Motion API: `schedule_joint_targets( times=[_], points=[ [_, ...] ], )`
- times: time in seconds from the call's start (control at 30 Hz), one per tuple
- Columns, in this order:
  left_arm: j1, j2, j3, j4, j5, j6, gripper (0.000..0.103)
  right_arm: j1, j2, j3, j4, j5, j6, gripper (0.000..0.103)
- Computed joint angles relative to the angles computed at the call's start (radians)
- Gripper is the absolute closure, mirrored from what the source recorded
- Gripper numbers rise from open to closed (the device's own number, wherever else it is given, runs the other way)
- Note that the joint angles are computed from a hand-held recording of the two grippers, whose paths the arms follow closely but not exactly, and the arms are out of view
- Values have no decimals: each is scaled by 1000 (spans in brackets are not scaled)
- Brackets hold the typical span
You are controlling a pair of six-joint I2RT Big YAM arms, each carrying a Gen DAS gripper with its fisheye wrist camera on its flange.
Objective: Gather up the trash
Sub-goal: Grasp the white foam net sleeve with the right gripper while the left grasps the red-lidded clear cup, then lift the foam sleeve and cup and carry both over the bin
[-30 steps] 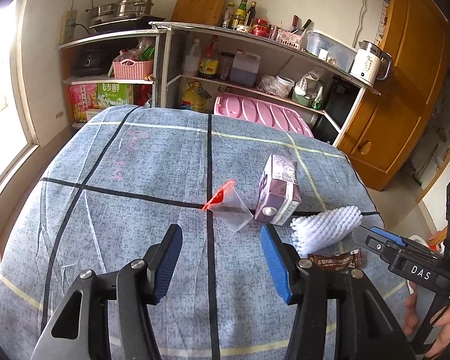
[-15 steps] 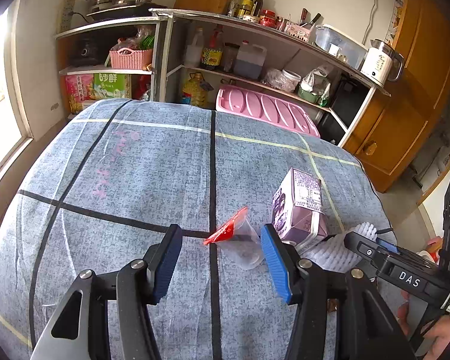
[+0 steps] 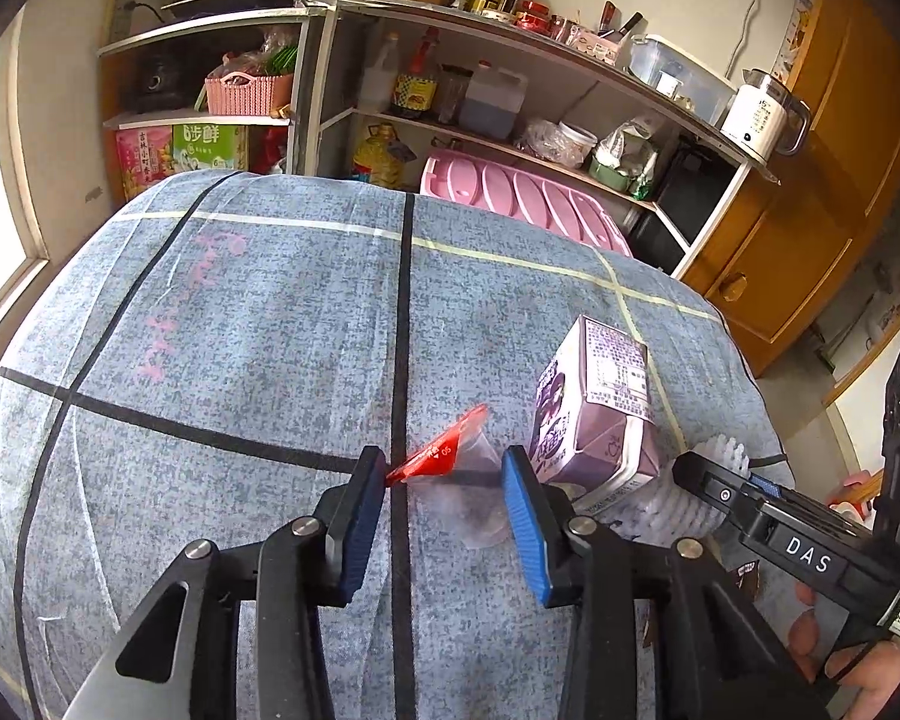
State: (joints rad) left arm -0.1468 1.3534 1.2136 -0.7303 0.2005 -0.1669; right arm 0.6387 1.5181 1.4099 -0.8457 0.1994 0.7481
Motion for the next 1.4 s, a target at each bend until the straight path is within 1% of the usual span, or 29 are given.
schedule_joint_targets(
  times=[0.17,0.27,0.43,0.5,0.6,0.67,0.7,0.73,0.8,0.83,0.9,0.97,1.0,1.1,1.27,1.4],
  points=[
    [-5,-5,-5,15,-9,5,68,4,-10,-16,23,15,3,74],
    [-4,-9,-8,22,-9,5,70,5,-18,-25,38,14,2,77],
    [4,-19,-15,31,3,-4,72,3,-27,-34,52,2,2,79],
    [5,-12,-7,23,7,-4,72,8,-26,-33,52,6,3,79],
    [-1,-5,-4,30,13,-4,72,8,-28,-38,58,3,11,79],
    [-6,6,5,24,2,-14,67,8,-30,-40,59,1,13,79],
    [-5,19,16,8,8,-28,62,8,-30,-40,58,2,14,79],
    [-3,24,17,11,22,-43,60,8,-30,-41,59,1,16,79],
    [-7,35,23,10,12,-53,58,7,-30,-41,62,-3,15,79],
    [-10,39,24,12,14,-52,57,6,-30,-42,63,-3,16,79],
    [-23,51,31,6,-20,-50,57,5,-30,-41,65,-8,18,79],
    [-29,62,32,4,-8,-55,58,2,-32,-46,71,-11,17,79],
    [-31,60,27,11,-14,-64,60,1,-32,-47,73,-14,19,79],
    [-34,54,23,13,-32,-47,60,-3,-35,-52,80,-21,20,79],
    [-22,43,16,8,-24,-41,61,-6,-37,-54,82,-21,16,79],
    [-18,10,0,11,-35,-32,61,-4,-53,-68,93,-22,18,79]
  ],
)
